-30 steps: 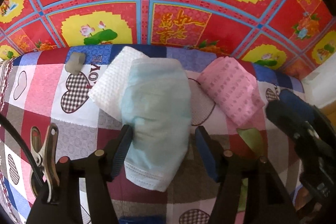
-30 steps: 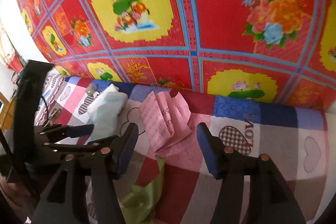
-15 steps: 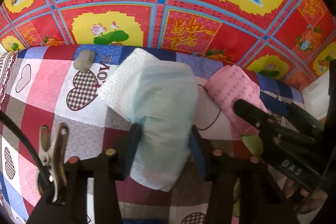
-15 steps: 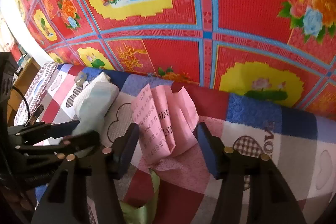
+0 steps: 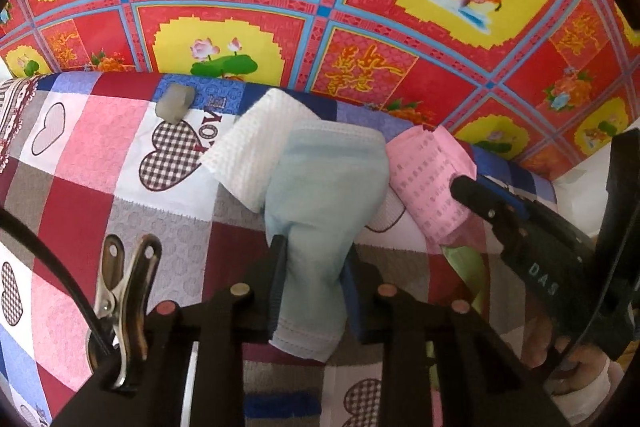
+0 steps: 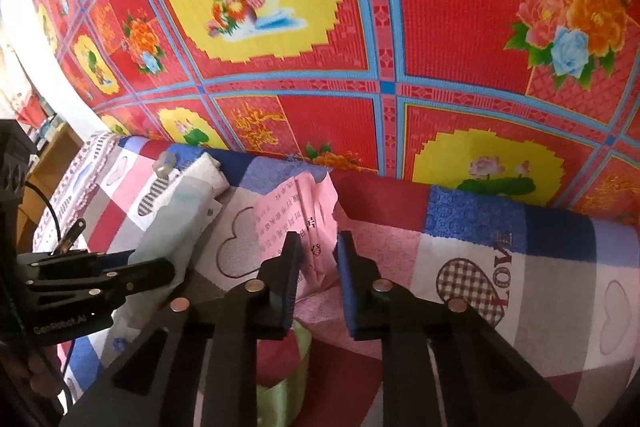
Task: Collect trash
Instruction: 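Close the left tool on the pale blue cloth while the right tool grasps the pink paper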
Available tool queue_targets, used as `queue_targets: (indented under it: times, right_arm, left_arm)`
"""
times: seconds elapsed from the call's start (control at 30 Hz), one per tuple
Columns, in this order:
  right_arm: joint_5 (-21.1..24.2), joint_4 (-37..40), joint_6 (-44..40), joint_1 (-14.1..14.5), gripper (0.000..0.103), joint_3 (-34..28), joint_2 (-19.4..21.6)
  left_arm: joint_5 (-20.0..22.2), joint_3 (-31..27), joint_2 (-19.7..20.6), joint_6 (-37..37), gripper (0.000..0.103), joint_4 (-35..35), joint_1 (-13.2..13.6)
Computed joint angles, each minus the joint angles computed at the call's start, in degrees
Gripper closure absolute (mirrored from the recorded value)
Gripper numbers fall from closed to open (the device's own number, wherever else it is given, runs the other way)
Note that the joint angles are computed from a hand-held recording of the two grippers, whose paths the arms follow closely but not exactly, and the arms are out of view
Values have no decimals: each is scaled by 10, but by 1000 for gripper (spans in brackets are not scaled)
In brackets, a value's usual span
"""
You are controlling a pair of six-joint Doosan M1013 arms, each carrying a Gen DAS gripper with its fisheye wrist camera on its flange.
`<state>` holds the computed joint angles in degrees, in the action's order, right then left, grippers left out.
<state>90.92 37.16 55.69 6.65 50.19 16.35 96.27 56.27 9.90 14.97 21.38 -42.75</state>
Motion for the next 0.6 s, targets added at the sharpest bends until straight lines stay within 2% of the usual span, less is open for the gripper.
queue_targets:
  times: [0.1,0.3,0.47,0.6]
  right_arm:
    - [3,16,-1,-4,89,3,-5]
    - [7,34,-8,-8,90,12,-20]
    - [18,27,-38,-1,90,22,-30]
    - [41,10,-36,10,86,25,-28]
  left_arm:
    - [7,-5,-3,3,76,10,-4]
    - [26,-21,-2,-2,77,24,-12]
    - [39,-16,-10,-10,77,31,-19]
    - [38,-8,-9,-13,77,26,-13]
